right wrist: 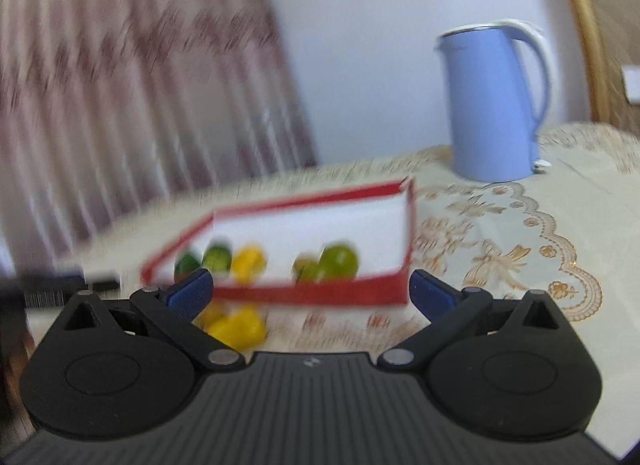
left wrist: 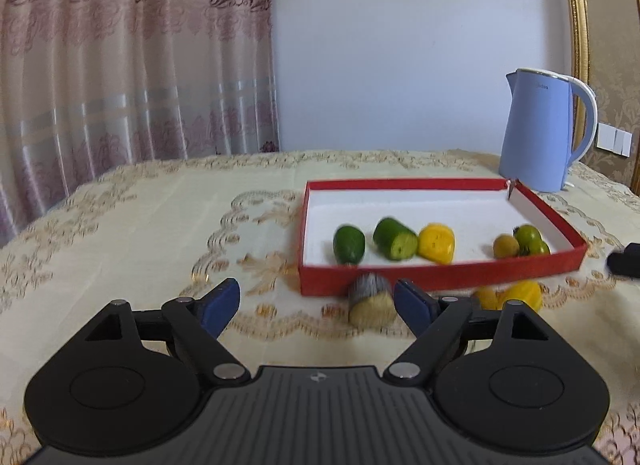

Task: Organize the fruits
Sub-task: 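Move both tools back to the produce beside the tray, then grasp the yellow pepper piece with the right tool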

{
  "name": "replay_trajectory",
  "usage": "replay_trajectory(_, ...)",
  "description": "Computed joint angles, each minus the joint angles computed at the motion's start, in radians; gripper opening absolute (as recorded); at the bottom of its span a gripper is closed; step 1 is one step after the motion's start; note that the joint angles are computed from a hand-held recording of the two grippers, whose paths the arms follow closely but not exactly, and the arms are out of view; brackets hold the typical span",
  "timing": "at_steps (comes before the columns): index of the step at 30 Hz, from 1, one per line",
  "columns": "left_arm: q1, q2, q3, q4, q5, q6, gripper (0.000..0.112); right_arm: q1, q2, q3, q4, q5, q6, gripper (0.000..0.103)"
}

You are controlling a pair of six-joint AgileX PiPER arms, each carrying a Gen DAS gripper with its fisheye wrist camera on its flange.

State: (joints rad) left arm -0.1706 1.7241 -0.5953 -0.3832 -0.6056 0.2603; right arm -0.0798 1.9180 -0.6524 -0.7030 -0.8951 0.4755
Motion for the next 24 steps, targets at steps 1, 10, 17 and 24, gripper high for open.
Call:
replay_trajectory(1,0.001,-0.003,0.013,0.01,-0.007,-0.011,0.084,0.03,-0.012,0.008,0.011,0.026,-0.043,0.103)
replay_trajectory(10,0.048,-0.021,0.081,0.111,-0.028,-0.088,0.084,0.209,-0.009,-0.099,0.08,0.28,-0.146,0.095)
replay_trajectory(17,0.062,0.001,0.066,0.154,-0.002,-0.116,0.084,0.25,0.035,-0.204,0.014,0.406,-0.072,0.084)
replay_trajectory(24,0.056,0.014,0.041,0.171,0.013,-0.136,0.084,0.273,0.069,-0.27,-0.061,0.477,0.003,0.048)
